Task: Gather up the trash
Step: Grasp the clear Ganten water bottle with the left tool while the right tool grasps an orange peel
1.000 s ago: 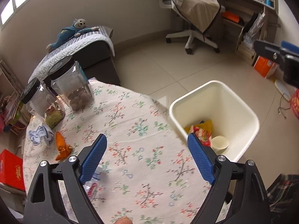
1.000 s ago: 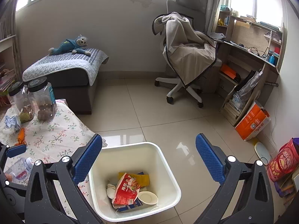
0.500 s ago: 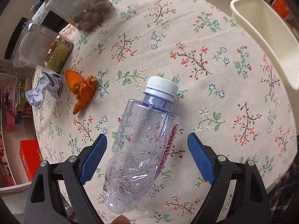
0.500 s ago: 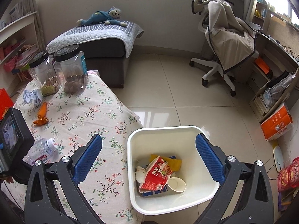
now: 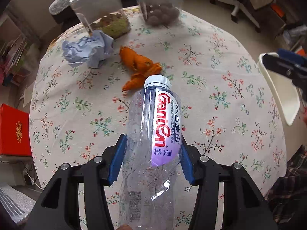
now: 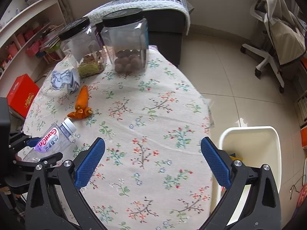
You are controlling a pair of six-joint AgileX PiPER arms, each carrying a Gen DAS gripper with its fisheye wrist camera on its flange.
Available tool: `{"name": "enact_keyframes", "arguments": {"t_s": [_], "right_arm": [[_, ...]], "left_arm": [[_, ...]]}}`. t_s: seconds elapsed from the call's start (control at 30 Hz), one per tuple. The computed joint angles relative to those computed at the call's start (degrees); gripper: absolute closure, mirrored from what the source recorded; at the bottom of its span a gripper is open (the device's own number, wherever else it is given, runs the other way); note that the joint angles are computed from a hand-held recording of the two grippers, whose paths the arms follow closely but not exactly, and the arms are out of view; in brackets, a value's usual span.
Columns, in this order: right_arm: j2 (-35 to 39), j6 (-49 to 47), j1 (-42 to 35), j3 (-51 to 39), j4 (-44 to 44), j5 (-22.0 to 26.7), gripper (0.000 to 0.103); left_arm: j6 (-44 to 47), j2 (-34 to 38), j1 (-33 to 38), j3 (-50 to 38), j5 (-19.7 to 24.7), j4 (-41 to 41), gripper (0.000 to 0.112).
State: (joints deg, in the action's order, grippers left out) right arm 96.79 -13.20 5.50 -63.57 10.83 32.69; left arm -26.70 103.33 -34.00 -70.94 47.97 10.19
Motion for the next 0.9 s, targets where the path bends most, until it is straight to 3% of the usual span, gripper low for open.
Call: {"name": "enact_keyframes", "arguments": {"t_s": [0.17, 0.27, 0.43, 0.53, 0.7, 0.73, 0.8, 0.83, 0.87, 0.9], "right_arm": [[8.8, 6.4, 8.9, -7.3, 0.1, -0.2, 0.007], [13.7, 12.2, 13.5, -11.1, -2.8, -2.3, 0.007], [20.9, 17.8, 17.7, -16.4, -6.6, -3.5, 0.008], [22.3, 19.9, 18.5, -16.3, -9.0, -6.9, 0.013], [24.6, 10.6, 16.7, -20.0, 0.3, -7.1, 0.015], [25.5, 8.7, 16.4, -21.7, 2.0, -5.5, 0.018], [27.9, 6.4, 16.0, -25.7, 3.5, -1.2, 0.05], [28.2, 5.4, 15.9, -25.9, 4.1, -1.7, 0.054], [28.3, 2.9, 15.4, -26.3, 7.0, -1.1, 0.072], [28.1, 0.5, 14.4, -26.3, 10.6, -0.5, 0.079]], "left_arm": [[-1.9, -9.5, 5.5, 7.9, -5.9, -1.9, 0.06], [-4.8, -11.2, 7.7, 9.2, -7.3, -0.7, 0.06], [-3.4, -11.9, 12.0, 10.4, -8.4, -3.3, 0.06], [-1.0, -11.9, 14.0, 11.0, -9.0, -5.5, 0.06], [1.4, -10.7, 16.4, 10.2, -10.2, -8.1, 0.06], [1.7, -10.4, 16.5, 9.9, -10.3, -8.6, 0.06], [1.5, -9.8, 16.2, 9.5, -10.2, -8.4, 0.06], [1.1, -9.6, 16.1, 9.4, -10.1, -8.0, 0.06], [0.5, -9.4, 16.0, 9.3, -10.1, -7.5, 0.06], [0.1, -9.4, 16.0, 9.3, -10.2, -7.2, 0.06]]}}
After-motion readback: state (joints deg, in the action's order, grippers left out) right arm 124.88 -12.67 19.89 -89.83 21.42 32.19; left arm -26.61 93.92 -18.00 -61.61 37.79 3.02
